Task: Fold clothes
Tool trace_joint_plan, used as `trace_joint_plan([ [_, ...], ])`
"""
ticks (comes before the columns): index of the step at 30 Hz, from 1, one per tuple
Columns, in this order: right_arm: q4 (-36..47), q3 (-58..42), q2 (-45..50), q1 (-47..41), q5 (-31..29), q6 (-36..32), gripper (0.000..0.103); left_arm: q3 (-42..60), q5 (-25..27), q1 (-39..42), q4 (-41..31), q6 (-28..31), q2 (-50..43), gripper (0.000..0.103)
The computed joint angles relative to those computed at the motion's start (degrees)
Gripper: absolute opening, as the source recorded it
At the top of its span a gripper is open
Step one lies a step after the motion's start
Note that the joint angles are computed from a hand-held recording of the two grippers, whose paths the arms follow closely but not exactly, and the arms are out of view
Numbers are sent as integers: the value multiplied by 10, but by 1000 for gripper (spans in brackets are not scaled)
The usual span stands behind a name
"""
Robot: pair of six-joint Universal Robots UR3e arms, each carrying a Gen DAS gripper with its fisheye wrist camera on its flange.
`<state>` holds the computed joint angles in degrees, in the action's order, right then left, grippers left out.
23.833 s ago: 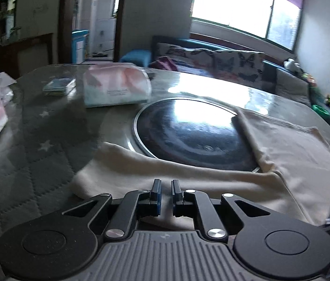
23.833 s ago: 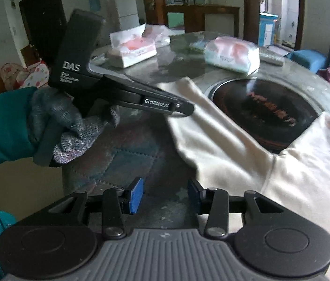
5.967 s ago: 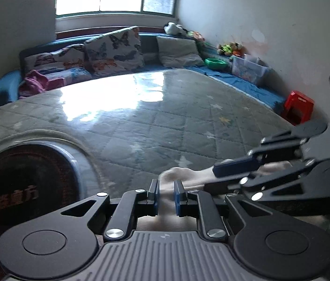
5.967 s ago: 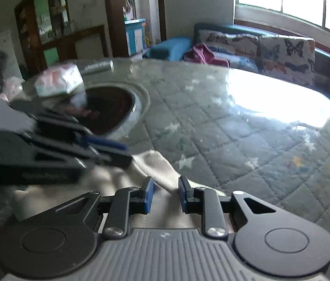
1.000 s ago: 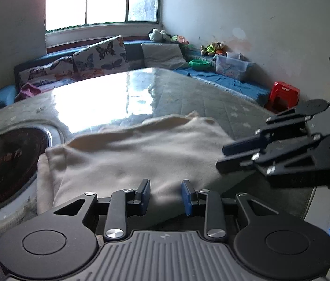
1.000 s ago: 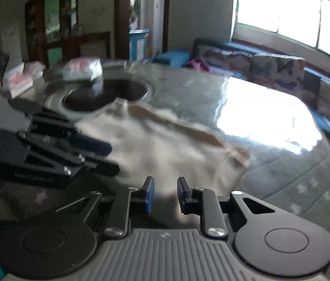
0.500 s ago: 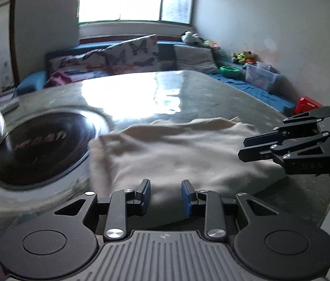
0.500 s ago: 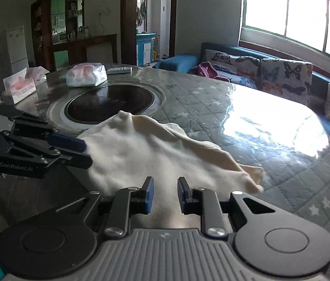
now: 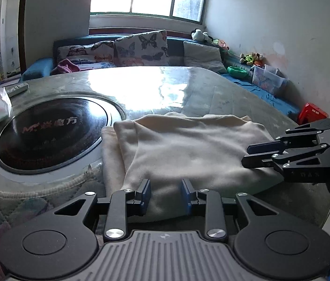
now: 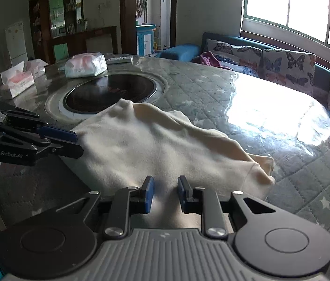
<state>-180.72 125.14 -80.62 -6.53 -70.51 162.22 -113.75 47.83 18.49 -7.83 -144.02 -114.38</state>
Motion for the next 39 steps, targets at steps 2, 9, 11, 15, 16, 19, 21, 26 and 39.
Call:
trace_joint_plan([
  [2, 2, 0, -2, 2, -2, -1, 23, -2, -1, 1, -5, 1, 6, 32],
  [9, 25, -22, -9, 21, 2, -20, 30, 1, 0, 5, -15, -10, 14, 32],
  [11, 28, -26, -6, 28, 2, -22, 30, -8, -6, 11, -10, -11, 20, 32],
  [15, 33, -33, 1, 38, 1, -25, 31, -1, -2, 16, -13, -10, 16, 32],
  [16, 33, -34, 2, 40, 1, -25, 31, 2, -1, 18, -20, -10, 13, 32],
  [19, 36, -38, 5, 47, -2, -27, 30, 7, -2, 25, -36, -11, 8, 32],
  [21, 43, -44, 4, 50, -1, -30, 31, 4, -6, 28, -37, -10, 12, 32],
  [26, 62, -74, 13, 64, 2, -44, 31, 10, -10, 37, -39, -22, 17, 32],
  [39, 129, -191, 80, 138, 8, -104, 32, 75, 40, 42, -56, -81, -9, 47],
])
